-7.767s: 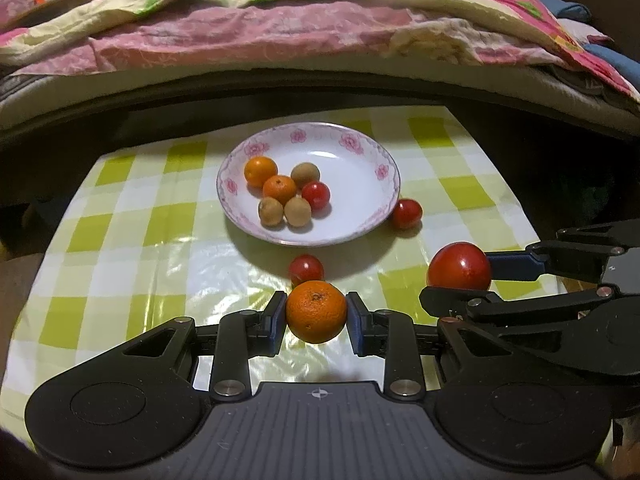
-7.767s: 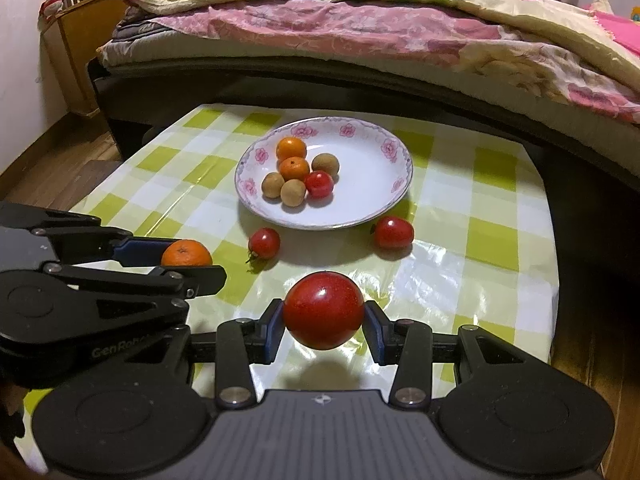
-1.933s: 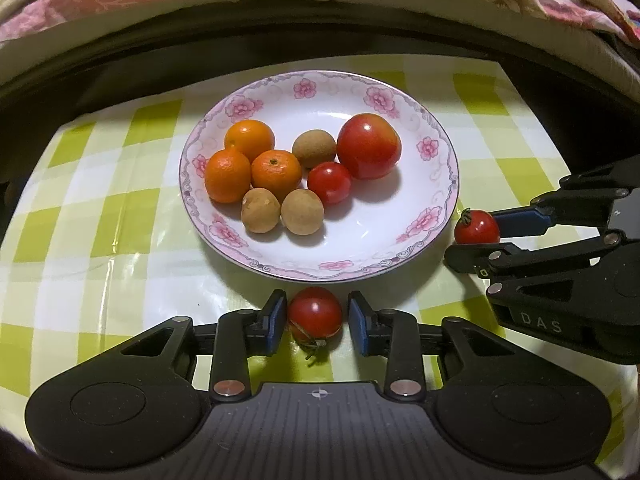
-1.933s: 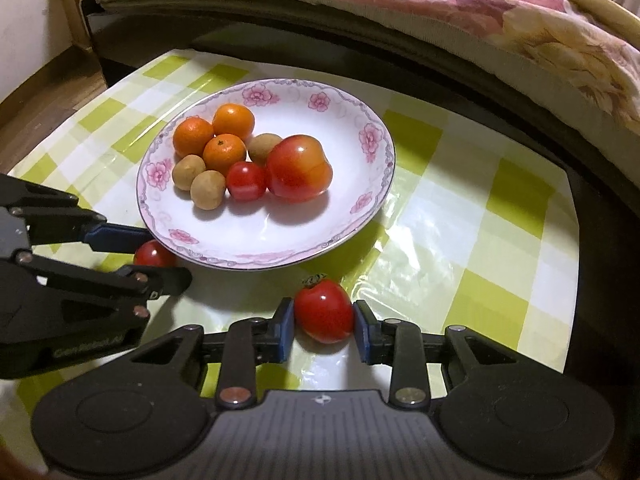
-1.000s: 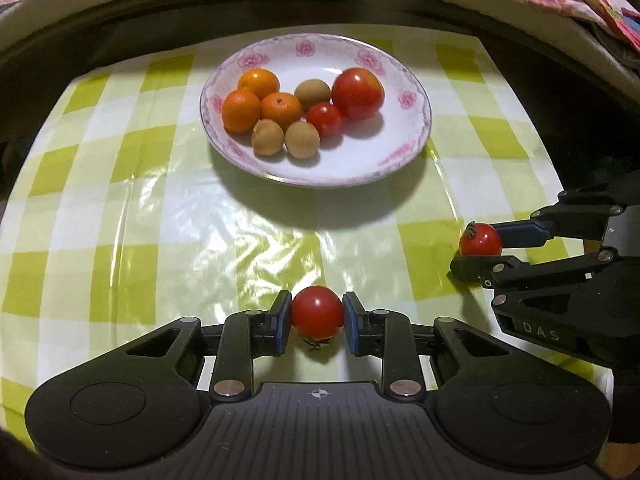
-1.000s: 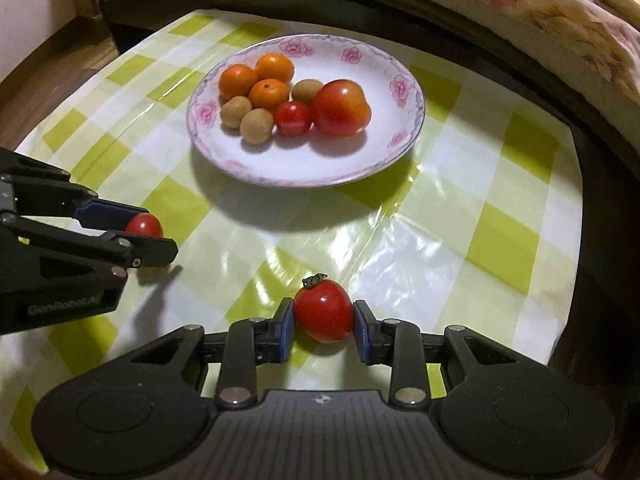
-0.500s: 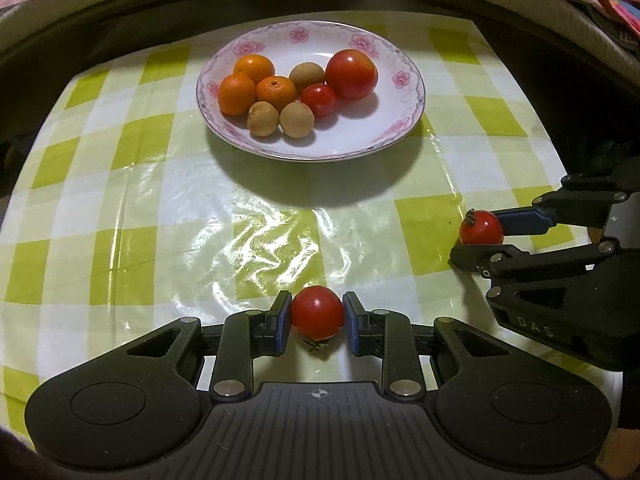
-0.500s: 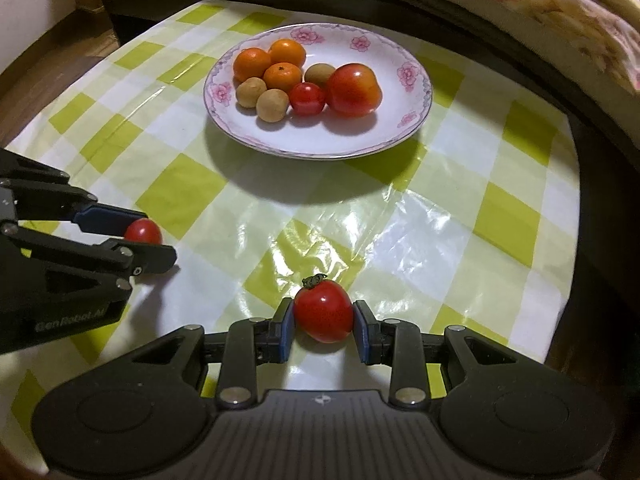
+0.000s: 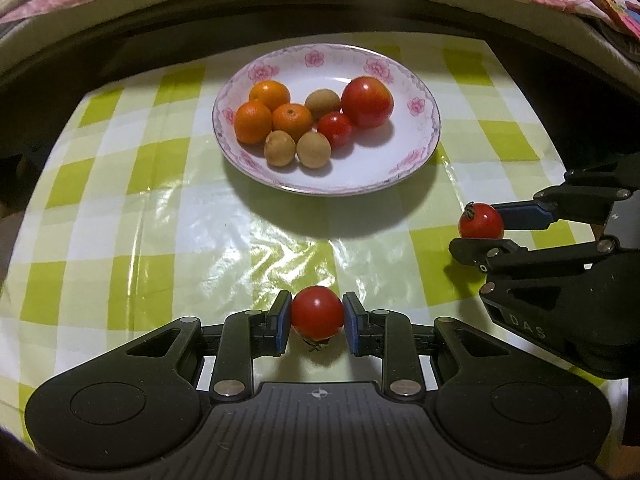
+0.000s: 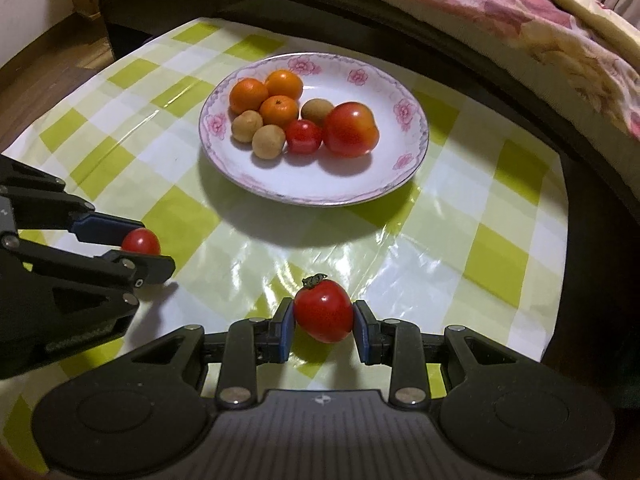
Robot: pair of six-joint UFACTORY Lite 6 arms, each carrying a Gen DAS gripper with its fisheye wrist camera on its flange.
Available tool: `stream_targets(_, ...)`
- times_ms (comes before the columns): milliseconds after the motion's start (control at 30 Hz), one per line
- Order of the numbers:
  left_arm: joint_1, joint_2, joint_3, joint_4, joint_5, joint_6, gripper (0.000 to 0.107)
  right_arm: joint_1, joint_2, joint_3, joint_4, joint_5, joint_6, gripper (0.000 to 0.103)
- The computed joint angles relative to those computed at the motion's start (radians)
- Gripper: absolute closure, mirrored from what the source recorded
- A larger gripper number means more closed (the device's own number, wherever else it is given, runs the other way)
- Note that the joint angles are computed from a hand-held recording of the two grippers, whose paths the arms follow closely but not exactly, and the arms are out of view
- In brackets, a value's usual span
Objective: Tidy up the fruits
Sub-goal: 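Carry both held cherry tomatoes over the plate with both tools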
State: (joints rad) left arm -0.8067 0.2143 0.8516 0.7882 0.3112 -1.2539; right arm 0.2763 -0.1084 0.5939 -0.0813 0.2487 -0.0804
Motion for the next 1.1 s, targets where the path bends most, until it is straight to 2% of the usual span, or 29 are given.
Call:
stream_targets(133,0.004,-0.010,0.008,0.019,0.010,-0.017,0.072,-0.006,-0.005,0.016,0.029,-0.004,-0.026,0.070)
stream_targets(433,0.024,-0.001,0.056,0.088,0.038,-0.061,0.072,0.018,0.025,0.073,-0.080,-0.032,0.091,0.070)
stream_targets(667,0.057,0.033,0.115,0.095,0.037,-0.045,0.072,0.008,0.079,0.129,-0.064,-0.045,0.081,0.070)
stream_targets(900,0.074,0.095,0.189,0.080,0.031,-0.007,0.072,-0.018,0.141,0.190,0.038,-0.058,-0.009,0.070)
stream_targets(1100,0.089,0.155,0.261,0.064,0.031,0.024,0.072,-0.027,0.205,0.250,0.026,-0.073,0.005,0.069)
